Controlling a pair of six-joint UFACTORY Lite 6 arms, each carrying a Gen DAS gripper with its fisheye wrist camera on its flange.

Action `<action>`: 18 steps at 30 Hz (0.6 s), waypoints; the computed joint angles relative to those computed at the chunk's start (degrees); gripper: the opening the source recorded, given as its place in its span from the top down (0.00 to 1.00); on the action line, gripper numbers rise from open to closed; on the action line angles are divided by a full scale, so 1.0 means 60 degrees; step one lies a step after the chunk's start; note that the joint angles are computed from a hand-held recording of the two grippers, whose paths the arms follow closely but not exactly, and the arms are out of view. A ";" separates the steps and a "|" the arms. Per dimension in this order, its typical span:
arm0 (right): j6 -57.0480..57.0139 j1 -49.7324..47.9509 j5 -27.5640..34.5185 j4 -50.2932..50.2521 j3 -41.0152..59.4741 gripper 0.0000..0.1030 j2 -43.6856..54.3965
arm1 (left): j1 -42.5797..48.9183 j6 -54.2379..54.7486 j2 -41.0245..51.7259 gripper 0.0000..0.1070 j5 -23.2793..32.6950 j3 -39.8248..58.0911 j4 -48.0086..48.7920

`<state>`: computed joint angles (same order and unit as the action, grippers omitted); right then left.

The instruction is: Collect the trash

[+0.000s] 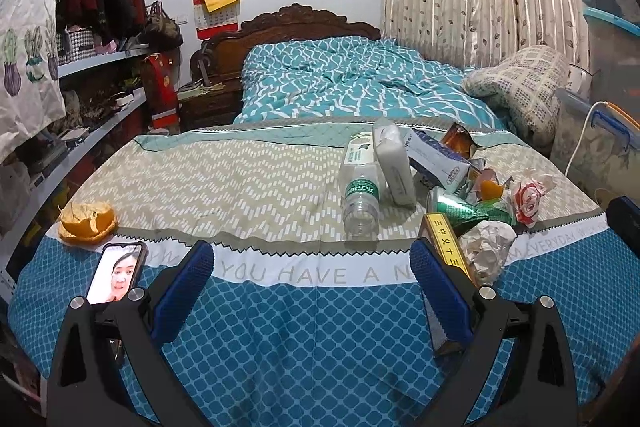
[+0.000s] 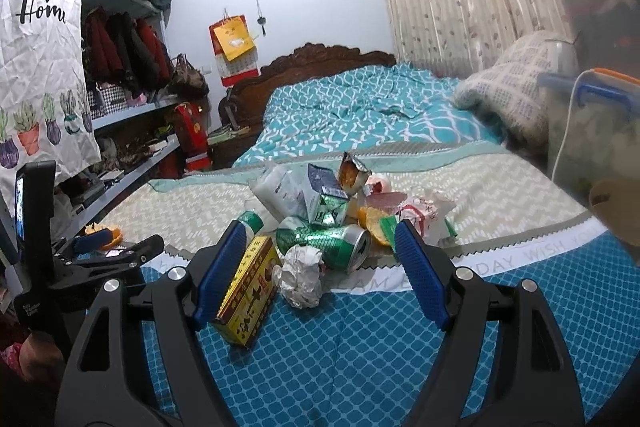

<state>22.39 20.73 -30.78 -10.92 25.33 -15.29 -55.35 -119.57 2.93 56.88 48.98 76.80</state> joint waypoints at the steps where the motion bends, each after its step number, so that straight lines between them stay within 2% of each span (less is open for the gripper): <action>1: 0.0244 -0.0061 0.0111 -0.0271 0.0057 0.25 0.0024 | 0.0003 0.0011 0.0016 0.12 -0.0032 0.0014 -0.0009; 18: 0.0568 -0.0162 0.0200 -0.0682 0.0248 0.25 0.0263 | 0.0193 -0.0009 0.0014 0.12 -0.0484 -0.0080 -0.0045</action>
<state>25.79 19.76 -29.58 -15.01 26.82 -13.71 -54.20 -119.63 3.01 53.97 48.51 76.53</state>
